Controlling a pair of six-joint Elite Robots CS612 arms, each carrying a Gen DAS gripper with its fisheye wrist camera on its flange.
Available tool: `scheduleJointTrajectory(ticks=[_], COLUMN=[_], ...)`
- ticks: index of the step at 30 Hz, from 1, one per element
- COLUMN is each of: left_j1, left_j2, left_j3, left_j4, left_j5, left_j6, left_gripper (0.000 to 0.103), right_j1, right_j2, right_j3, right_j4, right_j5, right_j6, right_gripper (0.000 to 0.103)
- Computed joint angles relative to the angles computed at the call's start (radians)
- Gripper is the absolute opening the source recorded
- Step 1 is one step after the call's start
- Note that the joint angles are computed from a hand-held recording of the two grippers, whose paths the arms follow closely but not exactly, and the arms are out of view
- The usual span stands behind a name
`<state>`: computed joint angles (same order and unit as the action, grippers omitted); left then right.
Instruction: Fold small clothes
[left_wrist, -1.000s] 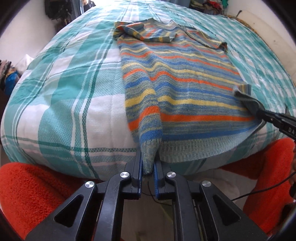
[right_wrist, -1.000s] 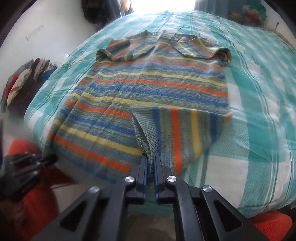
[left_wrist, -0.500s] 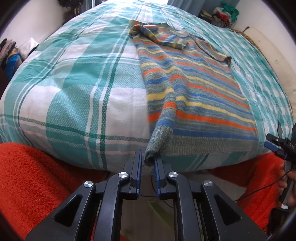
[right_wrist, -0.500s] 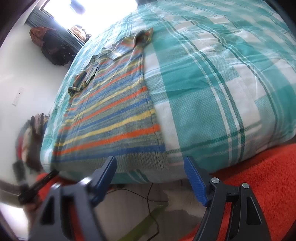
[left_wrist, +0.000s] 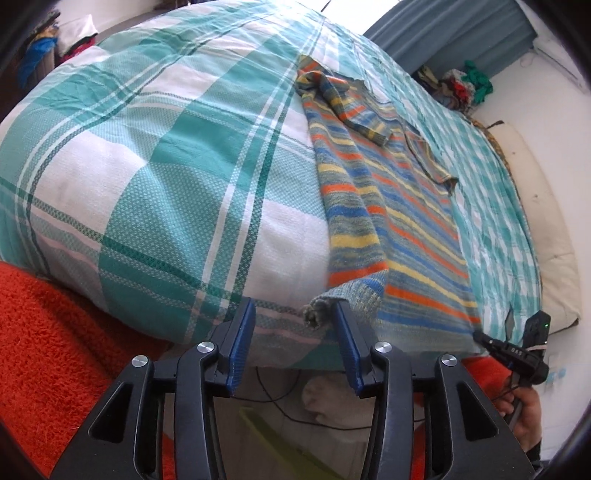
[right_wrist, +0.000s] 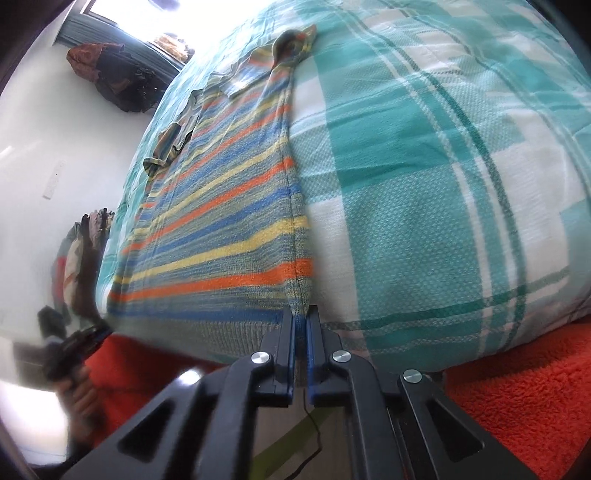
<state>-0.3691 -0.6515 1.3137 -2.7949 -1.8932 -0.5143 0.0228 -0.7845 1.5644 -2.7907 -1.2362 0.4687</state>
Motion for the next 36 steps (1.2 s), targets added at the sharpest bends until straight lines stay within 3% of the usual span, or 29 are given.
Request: scheduleJointTrajectory(ticks=[1,4,7,9,11,13,14,17,20,21,22,25,29,32,36], left_j1=[0.001,0.007,0.018,0.016,0.022,0.036,0.038,0.017,-0.015,-0.025,-0.033,-0.046,-0.04,-0.031,-0.062], left_j2=[0.002,0.02,0.034,0.039,0.05,0.06,0.06,0.054,0.071,0.078,0.085,0.056,-0.018,-0.005,0.007], left_j3=[-0.003,-0.042,-0.063,-0.076,-0.095,-0.086,-0.085,-0.106,-0.156,-0.169,-0.181,-0.149,-0.048,-0.057,-0.067], left_j4=[-0.011,0.019,-0.003,0.029,0.056,-0.044,-0.062,0.092,0.273,0.31,0.34,0.311,0.204,0.246,0.303], left_j5=[-0.003,-0.041,-0.103,-0.094,-0.155,-0.23,-0.231,-0.135,-0.102,-0.092,-0.082,0.002,0.195,0.205,0.317], left_j6=[0.002,0.037,0.038,0.044,0.07,0.014,-0.011,0.034,0.138,0.146,0.146,0.131,0.084,0.087,0.114], left_gripper=[0.061,0.061,0.063,0.064,0.064,0.067,0.069,0.068,0.036,0.016,0.003,0.0,0.0,0.0,0.0], right_j1=[0.001,0.01,0.011,0.015,0.018,0.021,0.024,0.03,0.031,0.031,0.032,0.032,0.039,0.05,0.05], right_j2=[-0.001,0.002,0.018,0.024,0.028,0.029,0.028,0.029,0.032,0.032,0.03,0.022,0.001,0.015,0.028], right_j3=[-0.002,-0.018,-0.032,-0.036,-0.039,-0.041,-0.041,-0.048,-0.051,-0.05,-0.046,-0.038,-0.026,-0.045,-0.056], right_j4=[0.008,0.053,0.057,0.054,0.052,0.051,0.052,0.062,0.061,0.059,0.055,0.052,0.06,0.098,0.109], right_j5=[-0.013,-0.087,-0.116,-0.136,-0.152,-0.166,-0.175,-0.199,-0.201,-0.204,-0.208,-0.208,-0.232,-0.254,-0.256], right_j6=[0.003,-0.025,-0.003,-0.003,-0.002,-0.009,-0.013,-0.035,-0.036,-0.037,-0.039,-0.037,-0.049,-0.076,-0.055], right_gripper=[0.004,0.004,0.004,0.004,0.004,0.004,0.004,0.004,0.004,0.004,0.004,0.004,0.004,0.004,0.004])
